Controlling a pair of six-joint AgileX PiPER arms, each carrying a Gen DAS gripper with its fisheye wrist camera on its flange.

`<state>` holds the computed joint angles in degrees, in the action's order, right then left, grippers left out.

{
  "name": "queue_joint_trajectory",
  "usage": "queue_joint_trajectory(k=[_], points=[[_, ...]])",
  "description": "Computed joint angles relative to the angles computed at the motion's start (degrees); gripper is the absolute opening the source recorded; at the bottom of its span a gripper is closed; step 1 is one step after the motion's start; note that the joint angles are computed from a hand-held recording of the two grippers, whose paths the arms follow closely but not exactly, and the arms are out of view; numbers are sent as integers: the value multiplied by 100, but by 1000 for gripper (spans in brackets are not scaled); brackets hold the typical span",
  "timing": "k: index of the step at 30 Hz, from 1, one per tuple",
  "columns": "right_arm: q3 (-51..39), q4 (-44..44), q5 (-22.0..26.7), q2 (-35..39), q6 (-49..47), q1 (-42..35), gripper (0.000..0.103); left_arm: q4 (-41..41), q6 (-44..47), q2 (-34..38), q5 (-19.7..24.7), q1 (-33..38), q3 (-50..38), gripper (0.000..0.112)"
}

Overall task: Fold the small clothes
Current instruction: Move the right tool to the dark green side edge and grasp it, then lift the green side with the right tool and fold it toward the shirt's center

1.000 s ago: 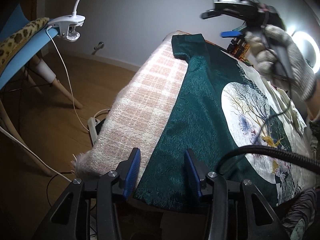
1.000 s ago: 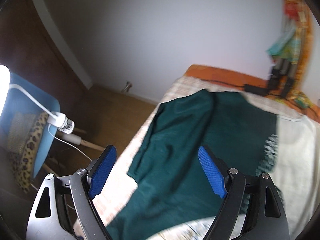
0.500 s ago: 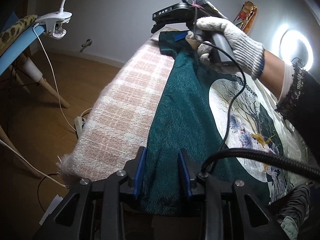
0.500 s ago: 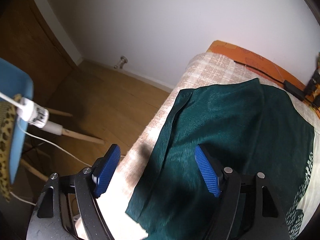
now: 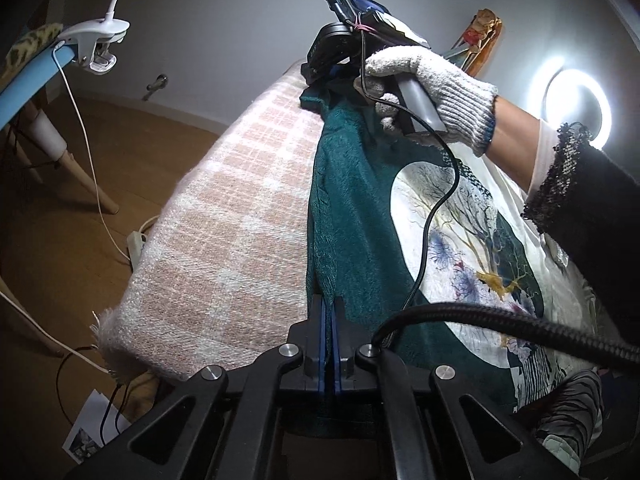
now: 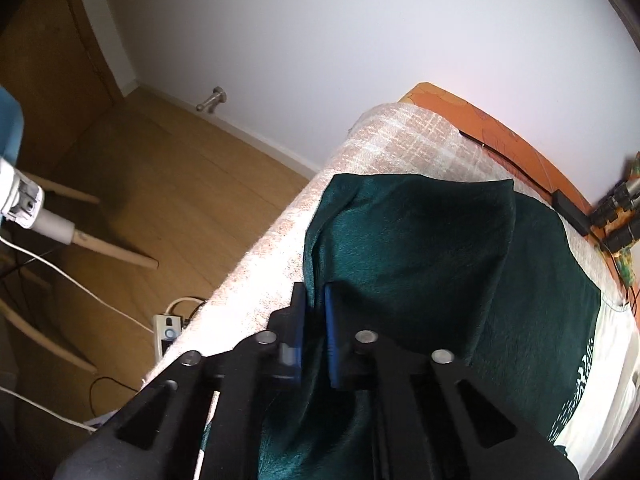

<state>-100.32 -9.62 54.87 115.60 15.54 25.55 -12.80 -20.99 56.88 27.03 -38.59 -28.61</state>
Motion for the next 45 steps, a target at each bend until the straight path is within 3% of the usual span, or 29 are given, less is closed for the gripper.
queue_joint_trajectory(k=[7, 15, 20, 24, 27, 30, 32, 36, 37, 40, 45], points=[[578, 1155, -674, -527, -697, -498, 3, 558, -695, -135, 18, -496, -179, 0], [1733, 2650, -1237, -1627, -2012, -1476, 3, 2778, -2959, 257, 244, -2064, -779, 0], [2357, 3560, -1293, -2156, -2856, -2342, 3, 3247, -3365, 772, 307, -2744, -1182, 0], [2831, 3866, -1280, -2467, -3242, -2992, 3, 3314, -3345, 1302, 317, -3102, -1549, 0], [3071, 3978, -1183, -2518, -3279, -3476, 4, 2920, -2880, 1612, 223, -3213, -1750, 0], [3134, 3795, -1065, -2446, -3009, -3846, 8, 2999, -2803, 1742, 332, -3468, -1884, 24], [3099, 3346, -1064, -2489, -2786, -3882, 8, 3217, -2976, 1709, 422, -3604, -1909, 28], [3124, 2997, -1181, -2702, -3106, -3942, 29, 3425, -3262, 1451, 515, -3609, -1774, 28], [3105, 2852, -1208, -2752, -3086, -3899, 30, 3516, -3369, 1362, 552, -3623, -1727, 28], [3142, 2788, -1174, -2979, -3272, -3953, 30, 4215, -4079, 1112, 972, -3938, -1627, 28], [3263, 3586, -645, -3559, -4371, -4599, 33, 5047, -5077, 917, 2015, -4773, -1546, 28]])
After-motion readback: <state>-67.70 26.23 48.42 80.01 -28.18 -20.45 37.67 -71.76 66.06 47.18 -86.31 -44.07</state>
